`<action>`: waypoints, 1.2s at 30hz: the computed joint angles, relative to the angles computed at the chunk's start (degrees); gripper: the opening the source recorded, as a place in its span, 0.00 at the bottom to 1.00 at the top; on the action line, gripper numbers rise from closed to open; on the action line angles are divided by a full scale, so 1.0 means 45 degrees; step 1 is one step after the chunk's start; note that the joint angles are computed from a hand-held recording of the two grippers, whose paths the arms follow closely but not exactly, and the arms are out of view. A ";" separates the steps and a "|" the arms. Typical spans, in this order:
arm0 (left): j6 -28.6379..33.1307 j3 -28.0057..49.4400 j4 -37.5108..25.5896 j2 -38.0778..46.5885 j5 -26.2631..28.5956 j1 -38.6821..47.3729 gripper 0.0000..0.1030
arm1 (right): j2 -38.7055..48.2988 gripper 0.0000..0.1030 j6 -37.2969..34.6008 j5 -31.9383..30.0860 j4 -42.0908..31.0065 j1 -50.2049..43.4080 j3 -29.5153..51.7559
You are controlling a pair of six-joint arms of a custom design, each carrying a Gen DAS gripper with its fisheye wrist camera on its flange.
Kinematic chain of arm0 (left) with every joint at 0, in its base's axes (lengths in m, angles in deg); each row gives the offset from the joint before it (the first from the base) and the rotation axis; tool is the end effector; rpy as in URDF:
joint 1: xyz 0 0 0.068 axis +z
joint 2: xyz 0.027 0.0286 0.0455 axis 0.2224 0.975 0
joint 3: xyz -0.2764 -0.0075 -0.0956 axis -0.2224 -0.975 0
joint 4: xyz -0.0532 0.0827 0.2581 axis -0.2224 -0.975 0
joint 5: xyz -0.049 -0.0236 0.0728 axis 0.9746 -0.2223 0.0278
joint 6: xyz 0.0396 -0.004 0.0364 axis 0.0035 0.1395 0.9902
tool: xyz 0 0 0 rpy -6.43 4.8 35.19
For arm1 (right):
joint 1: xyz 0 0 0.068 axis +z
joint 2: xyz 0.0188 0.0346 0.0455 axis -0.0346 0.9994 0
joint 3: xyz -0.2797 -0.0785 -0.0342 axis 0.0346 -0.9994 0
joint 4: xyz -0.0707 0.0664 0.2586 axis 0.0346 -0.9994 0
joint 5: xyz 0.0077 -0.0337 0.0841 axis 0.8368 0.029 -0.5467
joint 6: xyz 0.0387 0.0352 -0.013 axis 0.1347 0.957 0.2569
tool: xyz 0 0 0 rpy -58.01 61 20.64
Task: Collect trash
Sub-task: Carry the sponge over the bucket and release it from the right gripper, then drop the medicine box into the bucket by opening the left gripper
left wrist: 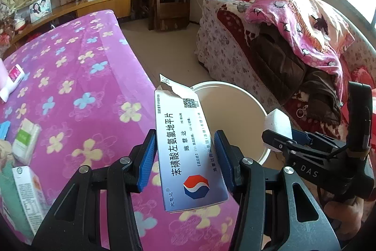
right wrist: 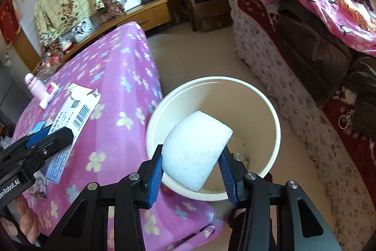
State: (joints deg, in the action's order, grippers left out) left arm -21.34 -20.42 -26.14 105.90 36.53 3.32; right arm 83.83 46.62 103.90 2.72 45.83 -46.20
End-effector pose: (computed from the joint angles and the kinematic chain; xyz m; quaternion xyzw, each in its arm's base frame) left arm 0.2952 -0.0669 0.2091 0.3536 0.8707 -0.1997 0.2775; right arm 0.1700 0.1597 0.1782 0.2837 0.9056 0.0198 0.3147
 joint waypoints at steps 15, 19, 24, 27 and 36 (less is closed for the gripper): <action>-0.1426 0.0174 0.1350 0.1320 -0.0926 -0.1577 0.46 | 0.0153 0.43 -0.0443 -0.0435 0.1364 -0.1383 -0.1159; -0.1592 0.0176 0.1652 0.1588 -0.1016 -0.1824 0.46 | 0.0275 0.44 -0.0509 -0.0399 0.1670 -0.1567 -0.1336; -0.1781 0.0222 0.1920 0.1920 -0.0832 -0.1987 0.47 | 0.0322 0.54 -0.0526 -0.0164 0.2077 -0.1753 -0.1578; -0.1988 0.0214 0.2148 0.2085 -0.0604 -0.1992 0.47 | 0.0436 0.68 -0.0328 0.0112 0.1985 -0.1805 -0.1570; -0.2192 0.0470 0.1647 0.2505 -0.0572 -0.1814 0.47 | 0.0407 0.68 -0.0021 -0.0181 0.2021 -0.1894 -0.1748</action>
State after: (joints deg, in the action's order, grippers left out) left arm -31.21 -18.31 -18.73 117.18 33.96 -4.84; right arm 85.67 46.53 103.09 11.82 37.30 -54.07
